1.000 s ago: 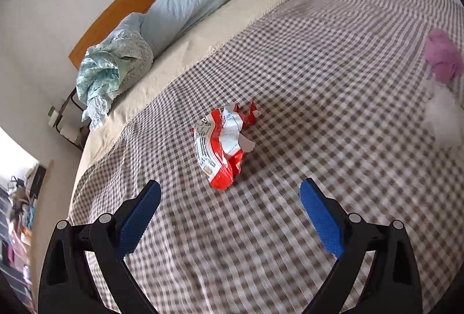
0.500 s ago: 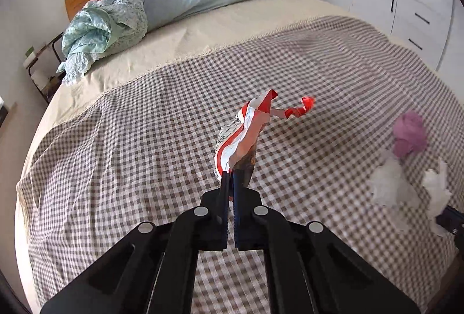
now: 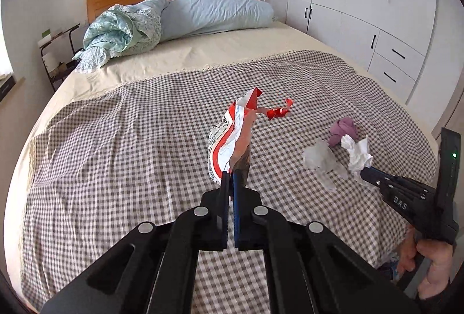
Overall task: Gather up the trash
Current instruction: 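Carry the red wrapper and white tissue in both tools over the trash bag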
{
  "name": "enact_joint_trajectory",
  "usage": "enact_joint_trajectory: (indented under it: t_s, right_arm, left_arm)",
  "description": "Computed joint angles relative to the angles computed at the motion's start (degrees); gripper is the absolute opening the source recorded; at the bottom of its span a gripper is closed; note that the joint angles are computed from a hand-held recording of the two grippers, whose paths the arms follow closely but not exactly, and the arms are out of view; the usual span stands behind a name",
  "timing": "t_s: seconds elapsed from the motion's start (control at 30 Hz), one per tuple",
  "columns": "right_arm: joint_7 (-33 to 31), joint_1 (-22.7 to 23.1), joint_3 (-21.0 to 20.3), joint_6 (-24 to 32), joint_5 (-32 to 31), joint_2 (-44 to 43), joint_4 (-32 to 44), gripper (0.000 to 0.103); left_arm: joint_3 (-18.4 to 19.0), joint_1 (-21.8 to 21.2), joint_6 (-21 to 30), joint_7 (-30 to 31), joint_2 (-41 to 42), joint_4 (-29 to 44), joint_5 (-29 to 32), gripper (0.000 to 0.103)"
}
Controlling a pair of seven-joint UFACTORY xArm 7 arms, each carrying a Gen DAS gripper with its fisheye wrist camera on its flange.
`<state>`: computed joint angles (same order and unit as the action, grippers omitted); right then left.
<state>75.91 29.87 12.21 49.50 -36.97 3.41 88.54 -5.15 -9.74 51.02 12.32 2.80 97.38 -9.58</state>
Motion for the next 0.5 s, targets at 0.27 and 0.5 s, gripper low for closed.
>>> enact_joint_trajectory:
  t_s: [0.27,0.5]
  right_arm:
    - [-4.09,-1.81,4.26,4.94,4.69,-21.92,-15.88,0.008]
    - [-13.69,-0.85,5.82,23.03,14.20,-45.25,-28.14,0.008]
  left_arm:
    - [-1.21,-4.89,-0.14,3.88,-15.53,-14.96,-9.70,0.000]
    - [-6.56,-14.00,2.25,4.10,-19.86,-18.55,-11.50,0.000]
